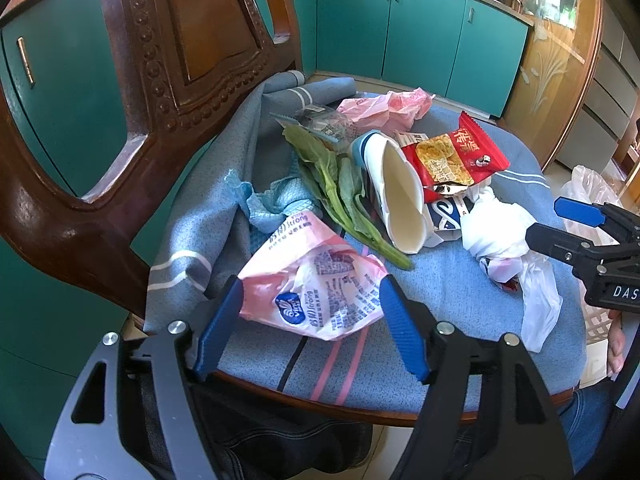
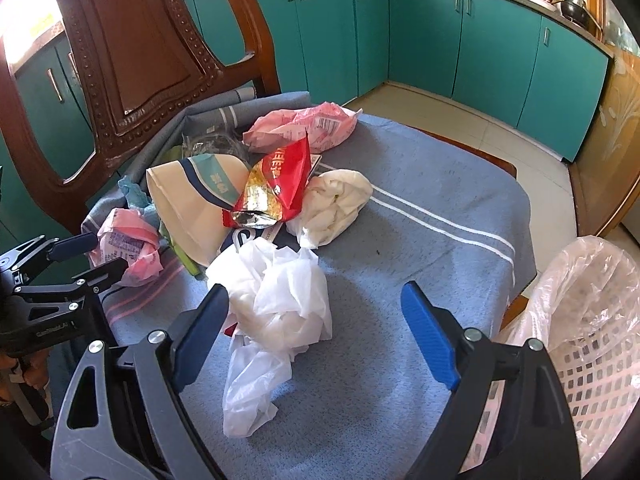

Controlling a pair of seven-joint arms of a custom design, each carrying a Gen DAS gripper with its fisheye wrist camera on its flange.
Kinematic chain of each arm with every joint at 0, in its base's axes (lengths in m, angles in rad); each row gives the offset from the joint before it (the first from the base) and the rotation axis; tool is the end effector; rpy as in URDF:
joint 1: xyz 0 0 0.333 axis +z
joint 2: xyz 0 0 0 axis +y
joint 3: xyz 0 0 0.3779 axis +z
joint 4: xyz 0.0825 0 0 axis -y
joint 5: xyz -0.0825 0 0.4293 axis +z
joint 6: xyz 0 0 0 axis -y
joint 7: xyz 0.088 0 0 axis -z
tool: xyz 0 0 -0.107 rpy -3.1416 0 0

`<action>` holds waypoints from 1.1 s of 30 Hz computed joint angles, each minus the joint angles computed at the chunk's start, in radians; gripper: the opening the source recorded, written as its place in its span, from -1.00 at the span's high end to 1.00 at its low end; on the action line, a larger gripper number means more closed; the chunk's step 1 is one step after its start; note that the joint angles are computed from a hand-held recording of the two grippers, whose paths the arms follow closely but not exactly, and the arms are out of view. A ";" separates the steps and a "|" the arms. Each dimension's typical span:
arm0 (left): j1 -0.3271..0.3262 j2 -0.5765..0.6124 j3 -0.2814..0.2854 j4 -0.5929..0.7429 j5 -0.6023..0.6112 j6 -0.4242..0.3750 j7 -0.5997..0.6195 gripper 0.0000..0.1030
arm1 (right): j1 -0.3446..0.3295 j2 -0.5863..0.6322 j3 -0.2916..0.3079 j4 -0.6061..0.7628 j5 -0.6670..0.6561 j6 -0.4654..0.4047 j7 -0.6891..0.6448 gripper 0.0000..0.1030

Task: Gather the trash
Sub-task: 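Grasp the pink plastic bag with the left gripper while the right gripper regrasps the white bag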

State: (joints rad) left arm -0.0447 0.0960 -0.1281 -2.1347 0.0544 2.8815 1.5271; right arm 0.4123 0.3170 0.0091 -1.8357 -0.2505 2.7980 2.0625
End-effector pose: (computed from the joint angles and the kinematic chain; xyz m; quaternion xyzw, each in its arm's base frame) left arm 0.6330 -0.1116 0.4719 -0.6098 0.7250 -0.2436 0.2078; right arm 0.6654 0.3102 0.4656 -0.7130 0.6219 -0.1735 0.2733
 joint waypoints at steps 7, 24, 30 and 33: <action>0.001 0.002 -0.001 0.000 -0.011 0.001 0.007 -0.42 | 0.006 0.008 -0.008 0.011 -0.011 -0.012 0.020 -0.74; 0.013 0.024 -0.035 0.013 -0.219 -0.015 0.165 -0.78 | -0.027 -0.052 -0.023 -0.069 -0.151 0.080 0.245 -0.74; 0.028 0.031 -0.045 0.023 -0.305 -0.010 0.222 -0.66 | -0.022 0.006 0.031 -0.005 -0.034 0.029 0.030 -0.74; 0.019 0.039 -0.039 0.028 -0.282 -0.014 0.203 -0.63 | 0.014 0.038 0.010 0.034 -0.043 -0.025 0.026 -0.74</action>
State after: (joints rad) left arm -0.0259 0.1354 -0.1669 -2.1070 -0.2271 2.8674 1.7299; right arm 0.4258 0.3553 0.0193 -1.8018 -0.2935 2.7732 2.0890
